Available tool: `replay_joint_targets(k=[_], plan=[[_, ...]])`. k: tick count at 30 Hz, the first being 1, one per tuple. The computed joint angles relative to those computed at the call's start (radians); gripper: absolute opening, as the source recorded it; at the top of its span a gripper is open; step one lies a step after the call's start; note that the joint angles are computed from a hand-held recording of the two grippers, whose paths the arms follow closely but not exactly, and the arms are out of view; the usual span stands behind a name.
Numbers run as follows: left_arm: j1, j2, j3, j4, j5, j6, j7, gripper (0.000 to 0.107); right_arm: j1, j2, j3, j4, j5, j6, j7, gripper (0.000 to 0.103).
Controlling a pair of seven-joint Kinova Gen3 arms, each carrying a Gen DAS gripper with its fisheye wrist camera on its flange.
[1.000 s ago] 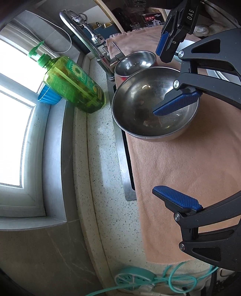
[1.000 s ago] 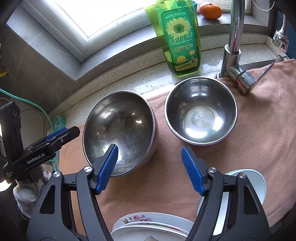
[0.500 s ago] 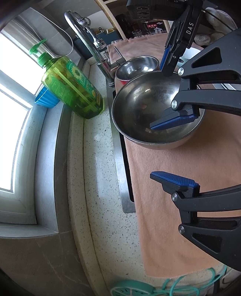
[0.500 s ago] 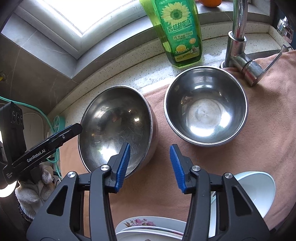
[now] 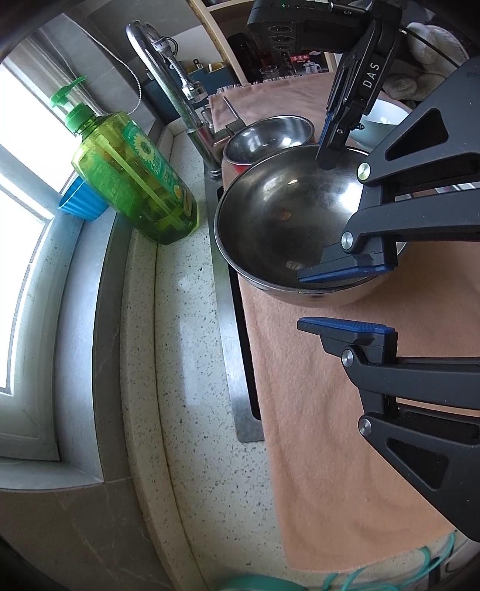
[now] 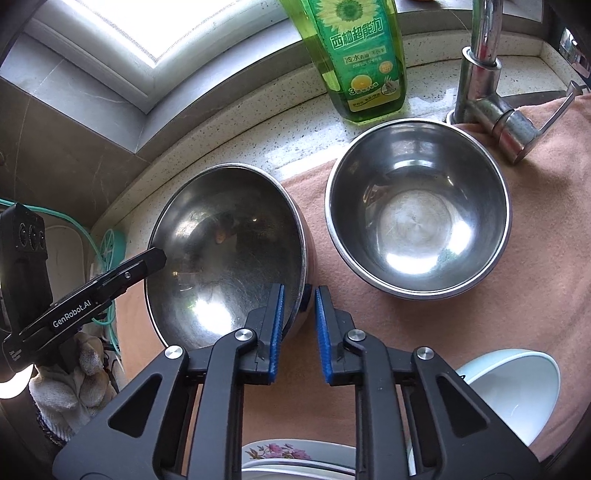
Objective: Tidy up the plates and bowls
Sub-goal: 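Close both tools on the steel bowl rim and carry it toward the plate stack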
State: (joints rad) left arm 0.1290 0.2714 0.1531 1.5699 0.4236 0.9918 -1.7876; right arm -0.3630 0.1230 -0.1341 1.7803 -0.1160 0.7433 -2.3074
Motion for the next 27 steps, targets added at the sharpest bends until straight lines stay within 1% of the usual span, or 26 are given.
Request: replay_joint_targets(k=[4,12,19,27], plan=[[0.007,-0.004,0.0,0.001,-0.003,0.0,0.008,0.016,-0.003,0.004,0.0,-0.015,0.01,0.014,-0.001,0.016],[0.01,-0.048,-0.008,0.032,-0.012,-0.002,0.031,0.016,-0.001,-0.01,-0.011,-0.011,-0.027,0.026,0.043,0.015],[0.0,-0.132,-0.026,0.092,-0.006,-0.009,0.054,0.016,-0.021,-0.026,-0.028,-0.008,-0.047,0.036,0.083,0.015],[0.0,-0.25,-0.052,0.187,-0.01,-0.024,0.11,0.016,-0.054,-0.055,-0.05,-0.01,-0.061,0.056,0.121,0.015]])
